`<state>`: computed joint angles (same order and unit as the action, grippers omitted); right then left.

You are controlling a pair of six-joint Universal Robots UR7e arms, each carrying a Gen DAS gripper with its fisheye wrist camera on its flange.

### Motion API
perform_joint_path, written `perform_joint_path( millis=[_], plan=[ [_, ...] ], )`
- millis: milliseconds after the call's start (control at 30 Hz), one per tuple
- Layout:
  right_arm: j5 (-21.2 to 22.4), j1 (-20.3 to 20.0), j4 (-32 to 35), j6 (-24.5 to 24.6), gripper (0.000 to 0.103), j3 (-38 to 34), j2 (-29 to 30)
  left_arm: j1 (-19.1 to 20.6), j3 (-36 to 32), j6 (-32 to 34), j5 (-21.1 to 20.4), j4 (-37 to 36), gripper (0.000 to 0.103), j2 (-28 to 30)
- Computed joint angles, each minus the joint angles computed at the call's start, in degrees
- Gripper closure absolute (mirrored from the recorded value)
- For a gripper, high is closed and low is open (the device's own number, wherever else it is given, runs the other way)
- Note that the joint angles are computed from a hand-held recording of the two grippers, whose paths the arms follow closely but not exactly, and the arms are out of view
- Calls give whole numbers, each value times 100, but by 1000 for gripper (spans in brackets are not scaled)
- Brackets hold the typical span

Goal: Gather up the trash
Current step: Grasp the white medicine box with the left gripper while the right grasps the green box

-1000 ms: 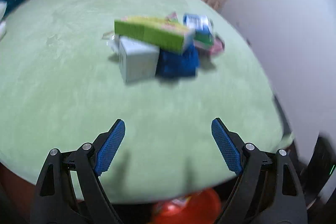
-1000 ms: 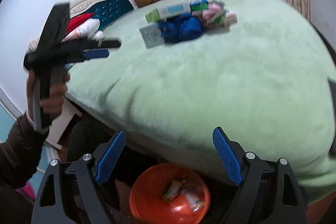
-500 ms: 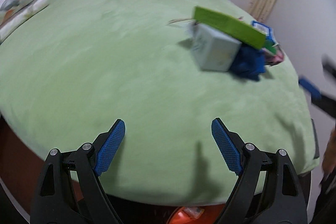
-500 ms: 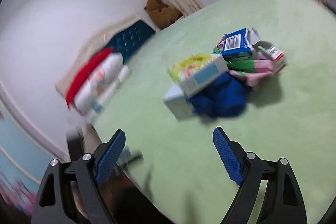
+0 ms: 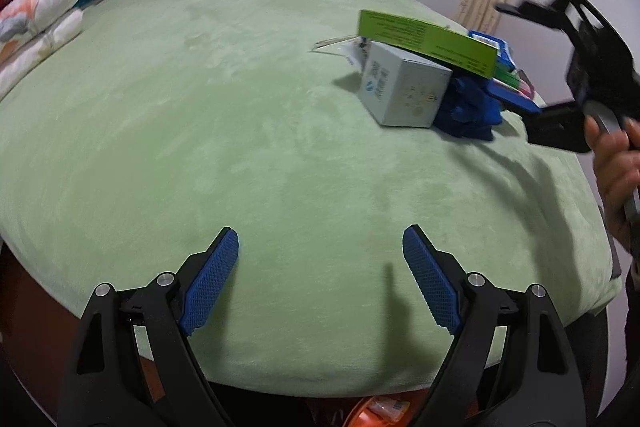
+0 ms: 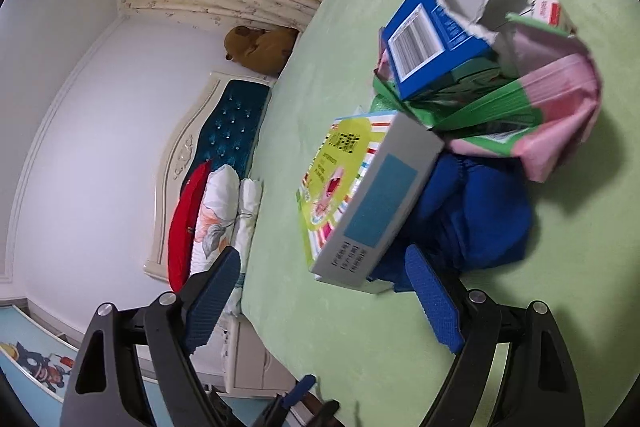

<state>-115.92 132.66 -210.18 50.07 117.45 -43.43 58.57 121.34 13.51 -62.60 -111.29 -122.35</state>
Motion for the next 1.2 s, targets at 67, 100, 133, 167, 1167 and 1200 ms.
perform_joint_path(
  millis=[67,100,133,167,1167,1200],
  plan=[
    [49,-44,-92,84,20,-74,75,-25,29,73,-31,-15,21,-17],
    [90,-84,-140,140,20,-109,119,-18,31,96,-67,-18,21,-15],
    [135,-128,-212,229,21,-151,182,-5,30,111,-104,-15,21,-11],
    [188,-186,-262,283,21,-171,208,23,23,127,-156,-21,21,2],
    [-2136,1126,781,-402,73,410,-549,-618,372,-184,30,44,21,0],
    [-2238,1169,877,-276,72,517,-613,-678,416,-181,65,51,21,-21]
  ],
)
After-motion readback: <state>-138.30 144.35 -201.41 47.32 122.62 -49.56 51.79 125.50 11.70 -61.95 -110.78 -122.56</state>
